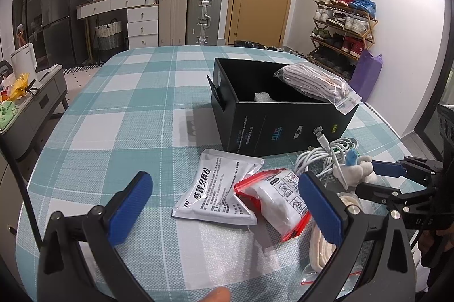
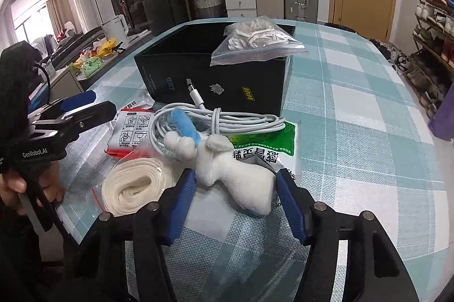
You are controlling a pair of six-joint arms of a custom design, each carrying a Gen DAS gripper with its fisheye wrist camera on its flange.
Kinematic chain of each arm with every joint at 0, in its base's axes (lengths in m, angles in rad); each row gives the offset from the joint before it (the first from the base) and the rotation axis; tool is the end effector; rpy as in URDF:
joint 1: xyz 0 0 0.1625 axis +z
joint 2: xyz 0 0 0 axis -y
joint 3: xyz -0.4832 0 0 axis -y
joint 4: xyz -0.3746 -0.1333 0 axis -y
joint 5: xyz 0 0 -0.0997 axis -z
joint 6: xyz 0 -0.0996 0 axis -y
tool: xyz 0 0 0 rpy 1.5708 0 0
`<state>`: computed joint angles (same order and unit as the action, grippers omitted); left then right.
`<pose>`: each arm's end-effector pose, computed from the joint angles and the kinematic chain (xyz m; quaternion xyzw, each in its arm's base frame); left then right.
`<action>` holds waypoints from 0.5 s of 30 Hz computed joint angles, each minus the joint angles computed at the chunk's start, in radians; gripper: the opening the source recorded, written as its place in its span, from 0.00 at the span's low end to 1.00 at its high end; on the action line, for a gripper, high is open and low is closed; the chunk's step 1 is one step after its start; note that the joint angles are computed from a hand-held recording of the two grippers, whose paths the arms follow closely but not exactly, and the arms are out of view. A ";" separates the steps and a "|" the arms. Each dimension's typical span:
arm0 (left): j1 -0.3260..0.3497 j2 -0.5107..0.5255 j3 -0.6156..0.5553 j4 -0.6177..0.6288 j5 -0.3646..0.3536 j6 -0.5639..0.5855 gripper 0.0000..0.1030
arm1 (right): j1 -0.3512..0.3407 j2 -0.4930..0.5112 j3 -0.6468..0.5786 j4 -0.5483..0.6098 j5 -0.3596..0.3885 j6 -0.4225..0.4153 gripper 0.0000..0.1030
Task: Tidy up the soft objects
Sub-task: 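Close the right tool on the plush bunny and lift it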
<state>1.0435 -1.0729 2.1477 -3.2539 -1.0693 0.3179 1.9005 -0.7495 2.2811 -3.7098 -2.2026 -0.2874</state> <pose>-0.1155 -0.5585 0.2429 0.3113 0.8734 -0.3133 0.2051 0.2311 -0.4453 0.1083 0.1869 -0.8924 0.2905 0.2904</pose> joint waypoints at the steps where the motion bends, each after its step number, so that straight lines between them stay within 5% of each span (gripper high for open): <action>1: 0.000 0.000 0.000 0.000 0.000 0.001 1.00 | -0.006 -0.005 0.001 0.005 0.011 0.007 0.59; 15: -0.001 0.000 0.003 0.001 0.001 0.001 1.00 | -0.016 -0.006 0.009 -0.007 0.070 -0.013 0.54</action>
<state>1.0421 -1.0725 2.1507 -3.2529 -1.0687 0.3189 1.8845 -0.7551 2.2898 -3.7168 -2.1327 -0.3008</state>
